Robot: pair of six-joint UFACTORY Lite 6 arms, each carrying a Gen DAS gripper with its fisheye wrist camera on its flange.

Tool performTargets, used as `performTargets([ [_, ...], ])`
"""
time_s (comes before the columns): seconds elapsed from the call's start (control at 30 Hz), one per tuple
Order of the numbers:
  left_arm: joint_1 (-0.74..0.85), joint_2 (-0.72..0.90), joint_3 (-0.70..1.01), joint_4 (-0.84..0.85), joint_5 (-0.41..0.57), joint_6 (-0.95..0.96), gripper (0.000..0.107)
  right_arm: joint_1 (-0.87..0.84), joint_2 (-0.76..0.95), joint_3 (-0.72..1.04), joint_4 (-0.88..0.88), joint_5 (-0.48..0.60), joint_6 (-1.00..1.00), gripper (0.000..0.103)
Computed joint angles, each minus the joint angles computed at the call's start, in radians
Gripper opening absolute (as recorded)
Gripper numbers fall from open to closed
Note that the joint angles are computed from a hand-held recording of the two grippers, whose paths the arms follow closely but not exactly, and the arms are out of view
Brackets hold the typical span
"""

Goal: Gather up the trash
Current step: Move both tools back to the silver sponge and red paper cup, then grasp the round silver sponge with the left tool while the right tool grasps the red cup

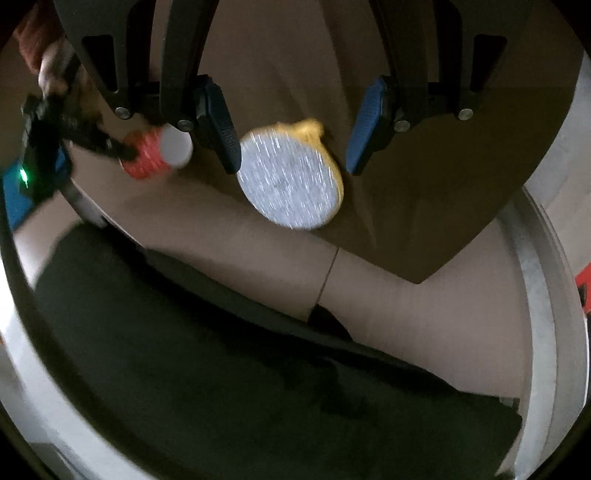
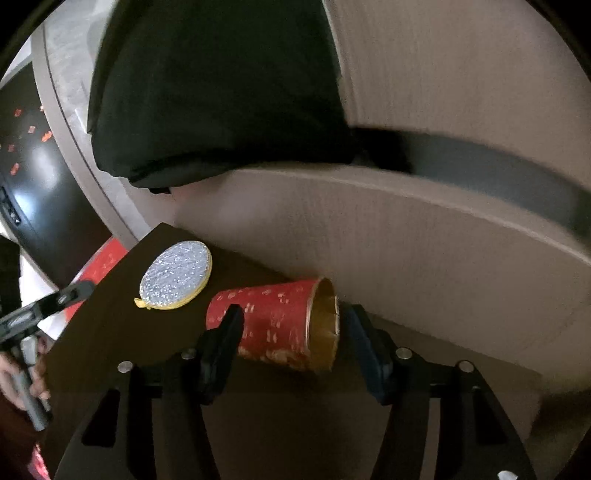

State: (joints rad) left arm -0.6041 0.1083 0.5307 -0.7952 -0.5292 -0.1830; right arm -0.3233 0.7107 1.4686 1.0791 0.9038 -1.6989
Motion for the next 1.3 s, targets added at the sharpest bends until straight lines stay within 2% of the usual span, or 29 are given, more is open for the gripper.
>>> performTargets([
  [0.03,0.039,0.046,0.042,0.055,0.014,-0.026,0.059,-0.007,0.027,0.034,-0.016,0.052,0.013,0.03],
  [0.1,0.122,0.148,0.144,0.18,0.065,-0.075,0.059,-0.019,0.007,0.021,-0.059,0.078,0.024,0.023],
  [0.13,0.15,0.186,0.184,0.211,0.083,-0.085,0.059,-0.038,-0.028,-0.011,-0.09,0.094,0.013,0.01],
  [0.17,0.177,0.223,0.226,0.23,0.097,-0.086,0.059,-0.057,-0.061,-0.046,-0.102,0.098,-0.008,0.005],
  [0.27,0.235,0.31,0.324,0.265,0.123,-0.093,0.059,-0.189,-0.182,-0.17,-0.16,0.145,-0.128,0.006],
  [0.37,0.283,0.391,0.399,0.493,0.177,-0.292,0.059,-0.318,-0.206,-0.196,-0.214,0.186,-0.205,0.006],
  [0.43,0.278,0.423,0.432,0.54,0.215,-0.323,0.058,-0.396,-0.181,-0.17,-0.255,0.207,-0.217,0.006],
  [0.5,0.234,0.424,0.432,0.432,0.217,-0.188,0.056,-0.469,-0.137,-0.119,-0.285,0.227,-0.224,0.006],
  [0.63,0.086,0.422,0.457,0.068,0.269,0.231,0.054,-0.549,-0.061,-0.032,-0.323,0.273,-0.203,0.006],
  [0.77,-0.11,0.436,0.479,-0.349,0.189,0.625,0.053,-0.593,-0.055,-0.041,-0.332,0.285,-0.232,0.006],
  [0.8,-0.142,0.435,0.491,-0.442,0.186,0.676,0.049,-0.604,-0.049,-0.033,-0.335,0.301,-0.234,0.006],
  [0.93,-0.245,0.448,0.519,-0.597,0.144,0.678,0.037,-0.63,-0.055,-0.052,-0.334,0.33,-0.253,0.01],
  [1.0,-0.294,0.475,0.57,-0.748,0.084,0.783,0.022,-0.639,-0.063,-0.067,-0.338,0.334,-0.261,0.01],
  [1.07,-0.312,0.505,0.619,-0.834,0.035,0.871,0.015,-0.659,-0.061,-0.069,-0.343,0.34,-0.277,0.01],
  [1.13,-0.356,0.498,0.62,-0.862,-0.007,0.87,0.013,-0.676,-0.059,-0.069,-0.349,0.348,-0.287,0.012],
  [1.2,-0.39,0.472,0.58,-0.851,-0.042,0.828,0.012,-0.693,-0.051,-0.061,-0.354,0.362,-0.299,0.021],
  [1.23,-0.421,0.464,0.571,-0.869,-0.063,0.824,0.012,-0.704,-0.051,-0.062,-0.356,0.368,-0.311,0.03],
  [1.27,-0.448,0.46,0.568,-0.898,-0.075,0.83,0.011,-0.715,-0.054,-0.066,-0.355,0.369,-0.326,0.035],
  [1.3,-0.463,0.449,0.555,-0.91,-0.075,0.826,0.011,-0.723,-0.061,-0.075,-0.351,0.367,-0.344,0.036],
])
